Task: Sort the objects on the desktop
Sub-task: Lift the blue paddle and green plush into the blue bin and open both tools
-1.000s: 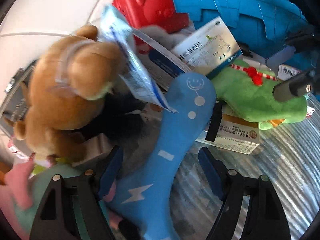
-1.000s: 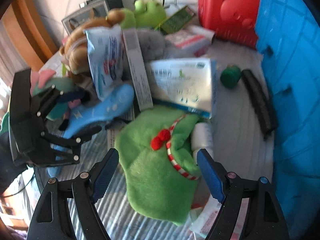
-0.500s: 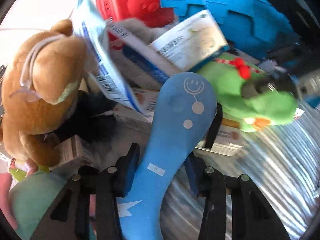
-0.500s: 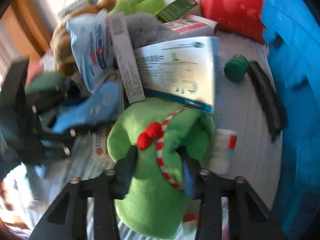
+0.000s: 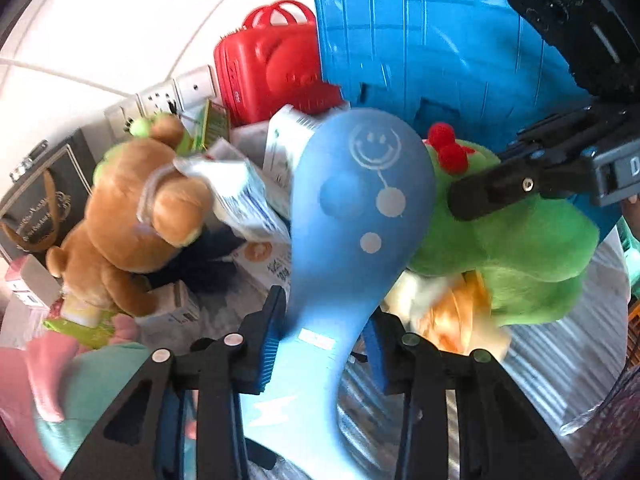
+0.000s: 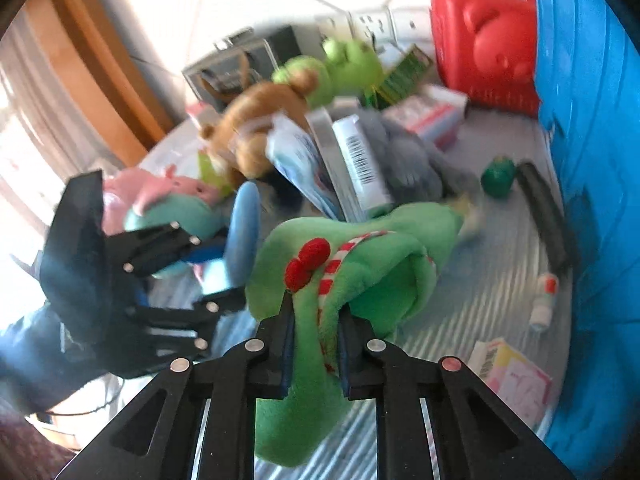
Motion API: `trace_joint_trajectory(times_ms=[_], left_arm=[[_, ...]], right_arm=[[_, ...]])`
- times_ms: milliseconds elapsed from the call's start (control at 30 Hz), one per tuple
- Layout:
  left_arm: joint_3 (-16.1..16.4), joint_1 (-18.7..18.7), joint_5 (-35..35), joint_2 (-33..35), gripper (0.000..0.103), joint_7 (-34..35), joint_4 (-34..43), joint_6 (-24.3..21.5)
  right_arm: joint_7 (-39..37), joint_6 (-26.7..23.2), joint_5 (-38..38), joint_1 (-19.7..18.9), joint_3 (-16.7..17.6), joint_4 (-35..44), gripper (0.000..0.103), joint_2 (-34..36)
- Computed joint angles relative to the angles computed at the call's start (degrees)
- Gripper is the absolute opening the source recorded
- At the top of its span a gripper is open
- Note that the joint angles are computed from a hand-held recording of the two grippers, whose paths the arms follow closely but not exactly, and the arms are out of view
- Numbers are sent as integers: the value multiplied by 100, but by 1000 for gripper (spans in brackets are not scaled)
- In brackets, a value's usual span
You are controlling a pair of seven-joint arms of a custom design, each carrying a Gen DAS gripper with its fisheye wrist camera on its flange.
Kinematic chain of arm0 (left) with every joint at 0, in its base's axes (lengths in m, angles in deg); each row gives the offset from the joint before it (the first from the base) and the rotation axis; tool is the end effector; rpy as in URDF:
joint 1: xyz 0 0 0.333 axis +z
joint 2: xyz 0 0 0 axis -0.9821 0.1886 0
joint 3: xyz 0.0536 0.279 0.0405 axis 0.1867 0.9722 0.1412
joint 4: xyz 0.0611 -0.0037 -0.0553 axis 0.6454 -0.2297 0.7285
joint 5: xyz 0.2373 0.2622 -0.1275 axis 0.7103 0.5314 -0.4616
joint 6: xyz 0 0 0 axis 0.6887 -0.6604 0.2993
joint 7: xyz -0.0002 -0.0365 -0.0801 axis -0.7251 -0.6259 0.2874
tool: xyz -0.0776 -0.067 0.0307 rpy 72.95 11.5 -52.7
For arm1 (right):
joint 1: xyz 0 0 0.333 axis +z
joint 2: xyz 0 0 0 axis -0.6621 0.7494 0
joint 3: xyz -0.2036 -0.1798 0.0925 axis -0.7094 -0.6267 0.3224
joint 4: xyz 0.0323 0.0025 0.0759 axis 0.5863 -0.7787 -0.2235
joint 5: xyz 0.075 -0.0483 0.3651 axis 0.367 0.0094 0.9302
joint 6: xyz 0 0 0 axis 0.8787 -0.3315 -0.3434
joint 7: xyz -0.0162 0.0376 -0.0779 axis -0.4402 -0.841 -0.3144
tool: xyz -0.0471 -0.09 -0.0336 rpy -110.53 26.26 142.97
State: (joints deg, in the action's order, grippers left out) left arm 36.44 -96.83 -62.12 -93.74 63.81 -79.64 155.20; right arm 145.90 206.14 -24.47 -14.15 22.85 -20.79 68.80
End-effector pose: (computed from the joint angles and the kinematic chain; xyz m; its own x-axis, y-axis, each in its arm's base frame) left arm 0.4599 -0.2246 0.4854 -0.6142 -0.7868 -0.0611 -0.5242 0.4646 -0.7137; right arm 0.4662 0.3457 0.5659 0.3632 -0.8931 -0.2652 -0.8187 -0.1701 -0.5485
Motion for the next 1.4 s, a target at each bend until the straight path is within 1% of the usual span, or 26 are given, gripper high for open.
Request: trace_joint_trajectory(times_ms=[33, 67, 100, 200, 267, 467, 600, 700, 733, 767, 800, 933, 1033, 1133, 1200, 1267, 1333, 1367, 1400], left_arm=[[46, -29, -100, -30, 35, 72, -30, 74], [-58, 66, -76, 84, 34, -36, 118, 114], [39, -31, -160, -2, 34, 3, 87, 128], [38, -25, -178, -200, 32, -107, 57, 201], [75, -105, -271, -381, 31, -64, -87, 366], [89, -133, -68, -777, 31, -216, -154, 577], [91, -170, 89, -968, 31, -368, -59, 540], [92, -234, 226, -1189, 31, -347, -20, 549], [13, -194, 308, -1254, 31, -429, 19, 522], [25, -235, 340, -1287, 31, -430, 70, 493], [-36, -238, 387, -1398, 31, -502, 70, 455], [61, -564, 318, -1424, 31, -479, 447, 300], [81, -837, 184, -1338, 31, -380, 863, 206], [-47, -946, 142, -1123, 31, -405, 1492, 43], [-281, -873, 297, -924, 31, -533, 1975, -33], [-678, -659, 706, -699, 31, -852, 2446, 67], [-1086, -419, 1234, -339, 31, -1338, 3009, 181], [-1286, -294, 1562, -146, 31, -1662, 3288, 190], [-1600, -105, 2109, 159, 31, -2186, 3721, 131]], right_arm=[[0, 37, -12, 6, 8, 14, 16, -41], [-8, 79, -7, 18, 16, 34, 16, -89], [25, 116, -53, 23, 21, 64, 16, -95], [161, 219, -217, 39, 39, 59, 16, -258], [270, 244, -310, 53, 41, 64, 16, -388], [701, 401, -824, 42, 87, 24, 16, -760], [1058, 486, -1228, 0, 146, -48, 16, -1095], [1356, 519, -1553, -61, 215, -76, 16, -1371], [1471, 533, -1665, -91, 244, -102, 16, -1473], [1617, 519, -1796, -129, 295, -113, 16, -1583], [1743, 485, -1894, -151, 336, -126, 16, -1704], [2172, 320, -2186, -241, 462, -240, 16, -2244], [2383, 47, -2406, -348, 550, -260, 16, -2730], [2493, -129, -2534, -481, 543, -346, 16, -3320], [2472, -317, -2637, -625, 518, -362, 16, -3712], [2364, -503, -2672, -739, 430, -384, 16, -4055], [2165, -704, -2673, -842, 292, -401, 16, -4350], [2040, -780, -2648, -876, 195, -419, 16, -4476], [1897, -873, -2631, -926, 92, -427, 16, -4590]])
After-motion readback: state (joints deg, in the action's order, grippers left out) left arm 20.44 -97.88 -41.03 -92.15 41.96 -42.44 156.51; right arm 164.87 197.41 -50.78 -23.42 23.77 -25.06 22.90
